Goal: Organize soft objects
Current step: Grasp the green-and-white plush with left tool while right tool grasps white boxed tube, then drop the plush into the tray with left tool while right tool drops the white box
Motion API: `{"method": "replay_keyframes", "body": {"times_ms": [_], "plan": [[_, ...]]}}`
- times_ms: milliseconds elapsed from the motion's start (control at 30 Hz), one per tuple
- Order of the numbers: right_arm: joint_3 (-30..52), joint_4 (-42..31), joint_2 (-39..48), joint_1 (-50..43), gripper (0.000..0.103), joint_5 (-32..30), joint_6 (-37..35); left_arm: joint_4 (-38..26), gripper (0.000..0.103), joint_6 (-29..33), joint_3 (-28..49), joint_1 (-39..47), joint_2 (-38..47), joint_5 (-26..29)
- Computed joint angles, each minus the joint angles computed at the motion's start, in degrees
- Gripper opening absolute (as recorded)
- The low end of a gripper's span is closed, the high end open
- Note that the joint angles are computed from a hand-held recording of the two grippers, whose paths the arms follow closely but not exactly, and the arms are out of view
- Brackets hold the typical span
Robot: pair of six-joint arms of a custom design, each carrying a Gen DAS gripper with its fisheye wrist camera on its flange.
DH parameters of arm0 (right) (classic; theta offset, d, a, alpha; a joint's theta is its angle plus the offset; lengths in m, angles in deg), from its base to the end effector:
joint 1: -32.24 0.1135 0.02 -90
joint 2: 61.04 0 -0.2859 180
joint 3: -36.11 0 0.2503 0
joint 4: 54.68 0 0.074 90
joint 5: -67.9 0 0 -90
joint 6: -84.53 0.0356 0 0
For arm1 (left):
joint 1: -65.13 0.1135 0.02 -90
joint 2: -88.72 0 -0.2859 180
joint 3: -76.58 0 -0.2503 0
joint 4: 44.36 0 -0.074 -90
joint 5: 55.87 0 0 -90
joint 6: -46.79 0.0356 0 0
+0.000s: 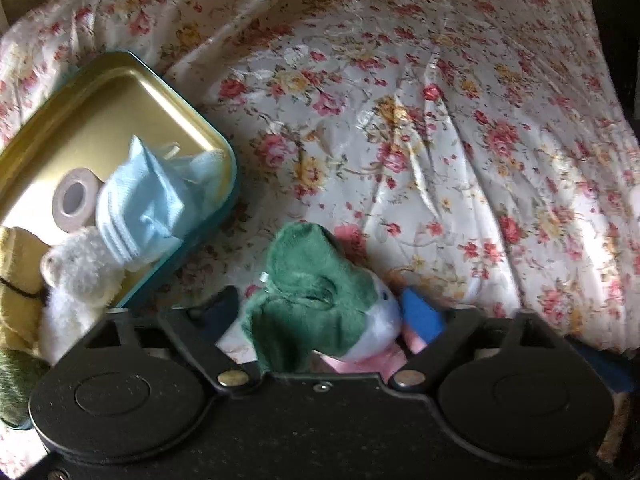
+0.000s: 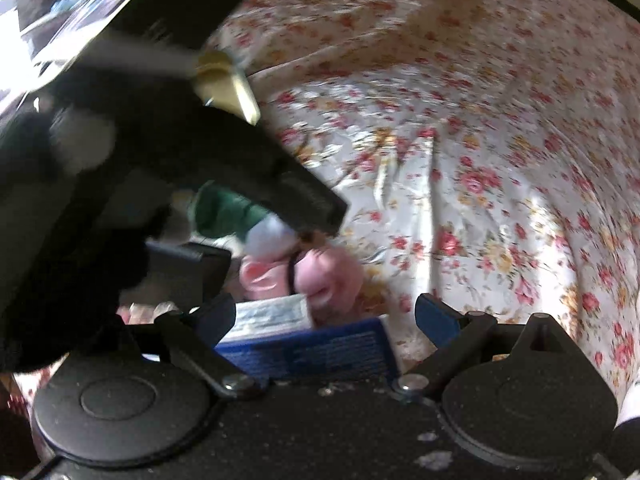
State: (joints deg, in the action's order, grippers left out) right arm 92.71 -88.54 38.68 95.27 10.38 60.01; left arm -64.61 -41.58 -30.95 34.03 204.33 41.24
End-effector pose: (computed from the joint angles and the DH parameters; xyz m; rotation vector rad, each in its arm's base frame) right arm 0.1415 0.2359 0.1229 0.1384 2.5328 -0.0602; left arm 0.3190 -0.1976 0.1024 0.8003 2.5844 -0.3253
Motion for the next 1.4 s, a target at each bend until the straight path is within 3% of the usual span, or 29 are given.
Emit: {"method": "replay_keyframes", "body": {"times_ms": [33, 167, 767, 800, 867, 900, 1100, 1267, 1400], "plan": [[0.7, 0.1, 0.9, 0.4, 0.097, -0.1, -0.9, -1.3, 0.063, 0.0, 0.7, 0.7, 0.4, 2.5], [3.1, -0.7, 3.7, 1.1, 0.097, 0.0, -3.2, -1.2, 0.058, 0.0, 0.3, 1.4, -0.5, 3.6], [7.0, 1.0, 8.8, -0.6, 0.102, -4.5, -9.8, -1.8, 0.058, 2.8, -3.8, 8.4, -10.6, 7.1], [6.6, 1.8, 8.8, -1.0, 0.097, -5.1, -9.9, -1.8, 0.058, 3.1, -4.1, 8.9, -11.1, 7.2], [5.2, 3.9, 7.9, -1.7, 0.077, -6.7, -10.2, -2.3, 0.058, 3.3, -4.3, 9.7, -12.1, 7.6], [4.5, 4.7, 7.2, -1.9, 0.074, -7.2, -10.4, -2.5, 0.058, 3.5, -4.5, 10.3, -12.6, 8.1], [1.6, 5.6, 4.0, -1.3, 0.073, -5.8, -7.2, -2.4, 0.058, 4.5, -6.1, 13.1, -16.1, 9.7], [-5.0, 9.7, -3.4, -0.2, 0.073, -3.0, 0.4, -2.6, 0.058, 5.1, -6.4, 15.9, -17.0, 10.3], [-5.9, 8.6, -6.2, 1.4, 0.074, 1.0, 5.4, -2.6, 0.058, 5.2, -5.9, 19.5, -17.7, 11.2]]}}
